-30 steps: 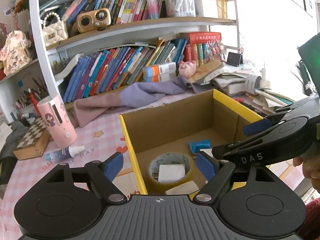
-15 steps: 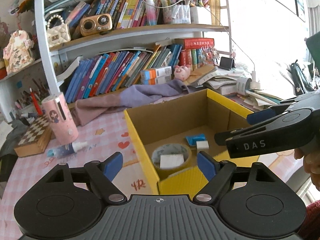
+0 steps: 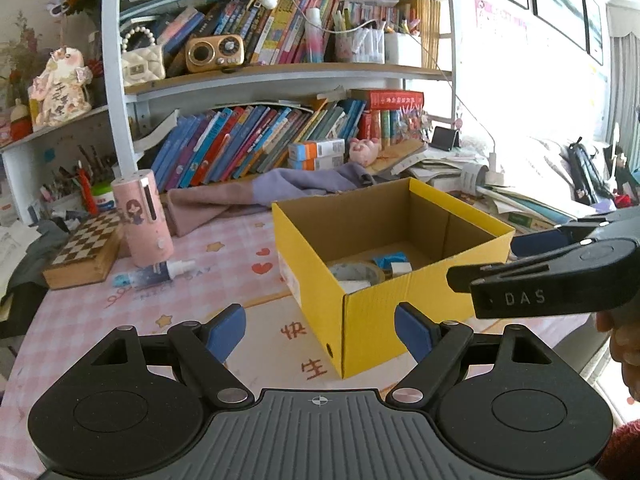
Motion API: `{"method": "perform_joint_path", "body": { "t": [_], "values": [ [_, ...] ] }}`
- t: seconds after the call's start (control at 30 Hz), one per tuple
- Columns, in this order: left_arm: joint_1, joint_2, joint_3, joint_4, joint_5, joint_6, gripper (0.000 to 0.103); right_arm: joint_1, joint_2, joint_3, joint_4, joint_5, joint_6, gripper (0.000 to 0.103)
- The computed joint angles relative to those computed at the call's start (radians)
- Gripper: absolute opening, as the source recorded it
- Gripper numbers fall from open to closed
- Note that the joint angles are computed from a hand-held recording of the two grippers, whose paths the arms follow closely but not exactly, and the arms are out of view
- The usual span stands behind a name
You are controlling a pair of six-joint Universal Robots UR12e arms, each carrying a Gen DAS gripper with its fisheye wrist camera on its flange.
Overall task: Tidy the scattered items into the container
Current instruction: 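Lift both open tools out of the yellow box and move back toward the table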
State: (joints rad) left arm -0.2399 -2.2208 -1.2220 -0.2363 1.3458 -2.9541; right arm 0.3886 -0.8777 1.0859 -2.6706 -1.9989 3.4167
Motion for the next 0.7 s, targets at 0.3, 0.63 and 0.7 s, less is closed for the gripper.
{"method": "perform_joint_path", "body": {
  "t": [0.3,0.63,0.7],
  "values": [
    [0.028,0.048,-0.078,0.013,-0.070,0.074,0.084,0.048,-0.018,0.040,0.006,-0.084,0.094,0.072],
    [0.047,0.090,-0.143,-0.009,-0.114,0.136,0.084,0.086,-0.038,0.077,0.041,-0.132,0.202,0.072],
    [0.050,0.097,-0.154,-0.017,-0.118,0.140,0.084,0.092,-0.040,0.080,0.052,-0.133,0.212,0.072]
  ]
}}
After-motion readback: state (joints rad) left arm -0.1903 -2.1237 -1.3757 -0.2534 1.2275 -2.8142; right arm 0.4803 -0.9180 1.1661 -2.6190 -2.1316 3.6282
